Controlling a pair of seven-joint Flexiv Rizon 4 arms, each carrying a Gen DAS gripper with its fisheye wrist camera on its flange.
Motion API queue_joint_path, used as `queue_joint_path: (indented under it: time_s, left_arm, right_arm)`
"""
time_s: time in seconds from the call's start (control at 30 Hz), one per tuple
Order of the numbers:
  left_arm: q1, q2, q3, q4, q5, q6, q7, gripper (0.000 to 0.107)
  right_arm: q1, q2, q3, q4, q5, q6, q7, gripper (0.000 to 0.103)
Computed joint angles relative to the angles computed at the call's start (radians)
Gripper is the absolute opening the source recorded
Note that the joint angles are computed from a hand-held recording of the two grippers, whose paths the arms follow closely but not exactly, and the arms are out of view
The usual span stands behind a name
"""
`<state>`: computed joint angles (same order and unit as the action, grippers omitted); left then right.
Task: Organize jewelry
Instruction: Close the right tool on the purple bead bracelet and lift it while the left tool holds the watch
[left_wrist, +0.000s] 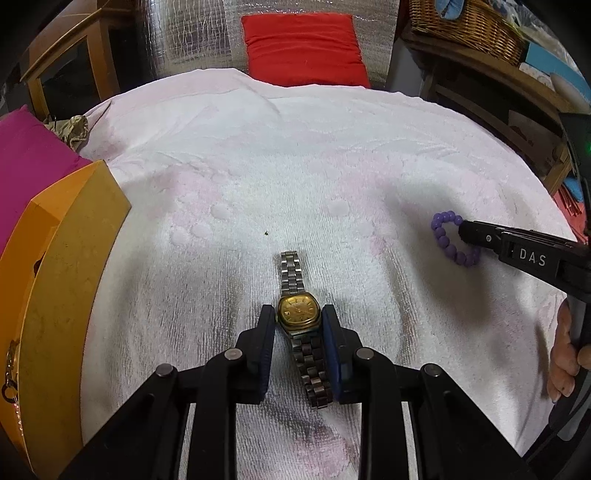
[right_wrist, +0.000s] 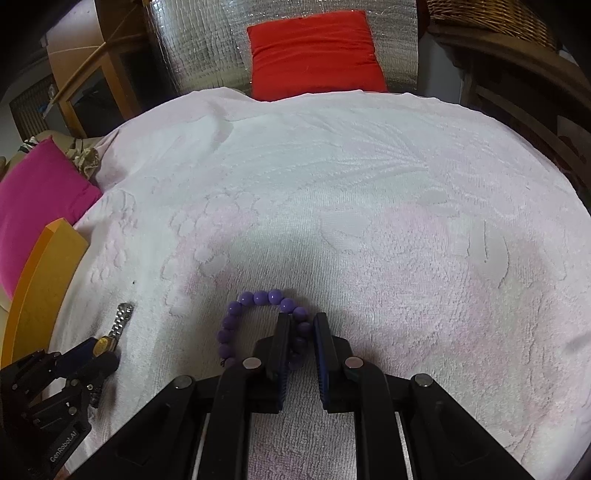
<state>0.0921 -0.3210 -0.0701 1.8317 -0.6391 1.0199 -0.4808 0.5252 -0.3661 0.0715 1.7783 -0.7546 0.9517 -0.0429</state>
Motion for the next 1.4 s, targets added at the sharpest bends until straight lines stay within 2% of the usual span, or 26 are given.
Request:
queue_joint_path:
  time_s: [0.2, 0.53, 0.67, 0.73, 0.8, 0.93, 1.0, 1.07, 1.13, 1.2, 1.23, 1.3, 1.33, 1.37, 1.4]
  left_arm:
    - [0.01, 0.027, -0.008, 0.013, -0.064, -0.005, 0.027, 0.026]
    - [0.0, 0.091, 0.004, 0.052, -0.21, -0.012, 0.113, 0.026]
    - [-0.009, 0.106, 0.012, 0.064, -0.25, 0.008, 0.142, 0.026]
    - [-0.012, 0.11, 0.016, 0.067, -0.265, 0.011, 0.151, 0.026]
    - [-0.017, 0.111, 0.019, 0.071, -0.272, 0.027, 0.16, 0.026]
    - [-0.025, 0.098, 0.025, 0.071, -0.242, 0.052, 0.138, 0.026]
    - [-0.022, 0.093, 0.024, 0.067, -0.227, 0.04, 0.126, 0.026]
    - [-0.021, 0.093, 0.02, 0.068, -0.226, 0.042, 0.13, 0.026]
    - [-0.021, 0.094, 0.02, 0.068, -0.219, 0.036, 0.122, 0.026]
    - [-0.02, 0.093, 0.021, 0.065, -0.21, 0.027, 0.113, 0.026]
    - [-0.019, 0.093, 0.02, 0.064, -0.209, 0.023, 0.113, 0.026]
    - [-0.018, 0.095, 0.019, 0.063, -0.209, 0.012, 0.114, 0.026]
    - [-0.017, 0.095, 0.019, 0.062, -0.21, 0.008, 0.116, 0.026]
    - [-0.017, 0.096, 0.018, 0.063, -0.214, 0.007, 0.121, 0.026]
    - [-0.018, 0.097, 0.019, 0.063, -0.214, 0.007, 0.123, 0.026]
  right_arm:
    - [-0.008, 0.02, -0.011, 0.03, -0.039, 0.06, 0.048, 0.013]
    - [-0.016, 0.067, -0.031, 0.073, -0.198, 0.142, 0.158, 0.013]
    - [-0.038, 0.091, -0.025, 0.097, -0.257, 0.179, 0.217, 0.013]
    - [-0.058, 0.103, -0.027, 0.119, -0.283, 0.239, 0.263, 0.013]
    - [-0.072, 0.11, -0.017, 0.129, -0.276, 0.257, 0.263, 0.013]
    - [-0.078, 0.096, 0.009, 0.127, -0.176, 0.232, 0.198, 0.013]
    - [-0.083, 0.073, 0.036, 0.103, -0.073, 0.211, 0.116, 0.014]
    - [-0.071, 0.064, 0.024, 0.093, -0.05, 0.208, 0.096, 0.014]
    - [-0.058, 0.048, 0.024, 0.066, -0.017, 0.173, 0.052, 0.024]
    - [-0.051, 0.029, 0.034, 0.039, 0.04, 0.135, 0.004, 0.047]
    - [-0.042, 0.025, 0.028, 0.033, 0.045, 0.126, -0.001, 0.048]
    - [-0.033, 0.0, 0.036, -0.005, 0.081, 0.064, -0.071, 0.047]
    - [-0.024, -0.008, 0.036, -0.021, 0.09, 0.028, -0.099, 0.041]
    - [-0.007, -0.012, 0.025, -0.032, 0.076, -0.016, -0.109, 0.028]
    - [0.007, -0.017, 0.018, -0.045, 0.059, -0.056, -0.126, 0.024]
